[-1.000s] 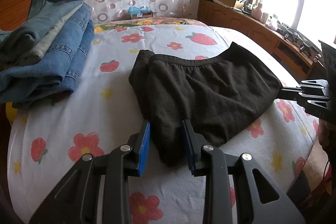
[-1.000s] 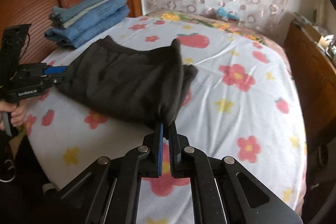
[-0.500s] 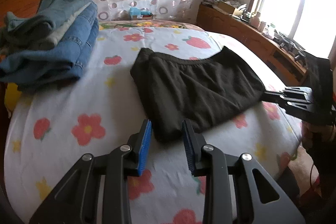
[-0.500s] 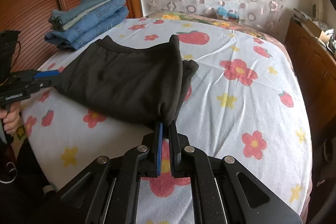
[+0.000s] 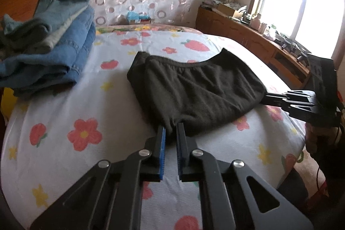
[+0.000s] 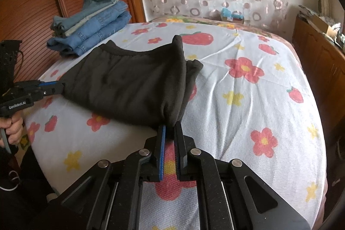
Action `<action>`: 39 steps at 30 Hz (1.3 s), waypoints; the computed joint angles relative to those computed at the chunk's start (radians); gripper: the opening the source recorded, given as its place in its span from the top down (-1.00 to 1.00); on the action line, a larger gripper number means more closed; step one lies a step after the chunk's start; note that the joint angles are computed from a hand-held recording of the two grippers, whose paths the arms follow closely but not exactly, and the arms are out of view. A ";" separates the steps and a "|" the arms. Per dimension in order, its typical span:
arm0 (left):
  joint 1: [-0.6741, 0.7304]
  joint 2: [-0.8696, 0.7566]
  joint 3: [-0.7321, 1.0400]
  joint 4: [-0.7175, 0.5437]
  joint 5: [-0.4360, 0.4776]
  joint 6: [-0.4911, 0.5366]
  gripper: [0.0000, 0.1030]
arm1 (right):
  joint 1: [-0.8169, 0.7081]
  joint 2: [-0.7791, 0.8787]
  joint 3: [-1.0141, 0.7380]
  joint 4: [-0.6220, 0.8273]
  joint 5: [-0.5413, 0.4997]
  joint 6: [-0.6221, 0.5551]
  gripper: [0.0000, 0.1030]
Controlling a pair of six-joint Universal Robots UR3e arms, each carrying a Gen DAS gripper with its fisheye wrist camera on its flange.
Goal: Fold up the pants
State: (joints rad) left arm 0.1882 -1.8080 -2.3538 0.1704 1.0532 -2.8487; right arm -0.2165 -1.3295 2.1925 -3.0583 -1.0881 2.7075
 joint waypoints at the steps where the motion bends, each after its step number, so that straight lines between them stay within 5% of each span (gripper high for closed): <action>1: 0.006 0.019 -0.014 0.005 -0.006 0.003 0.89 | 0.002 -0.018 -0.006 0.034 -0.009 -0.006 0.96; 12: 0.102 0.294 -0.190 -0.162 -0.087 0.111 0.89 | -0.076 -0.325 0.181 0.180 0.060 -0.125 1.00; 29: 0.041 0.288 -0.149 -0.130 0.048 0.041 0.48 | -0.021 -0.336 0.150 0.161 0.045 -0.057 0.99; 34: 0.019 0.230 -0.097 -0.112 0.071 0.028 0.36 | 0.021 -0.262 0.085 0.129 0.017 -0.014 0.78; 39: -0.002 0.132 -0.018 -0.101 0.079 0.022 0.27 | 0.053 -0.175 0.014 0.101 -0.006 0.024 0.25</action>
State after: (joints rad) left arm 0.1858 -1.6758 -2.3713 0.0690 1.1324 -2.8267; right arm -0.1636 -1.5050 2.2061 -2.9575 -1.0937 2.7314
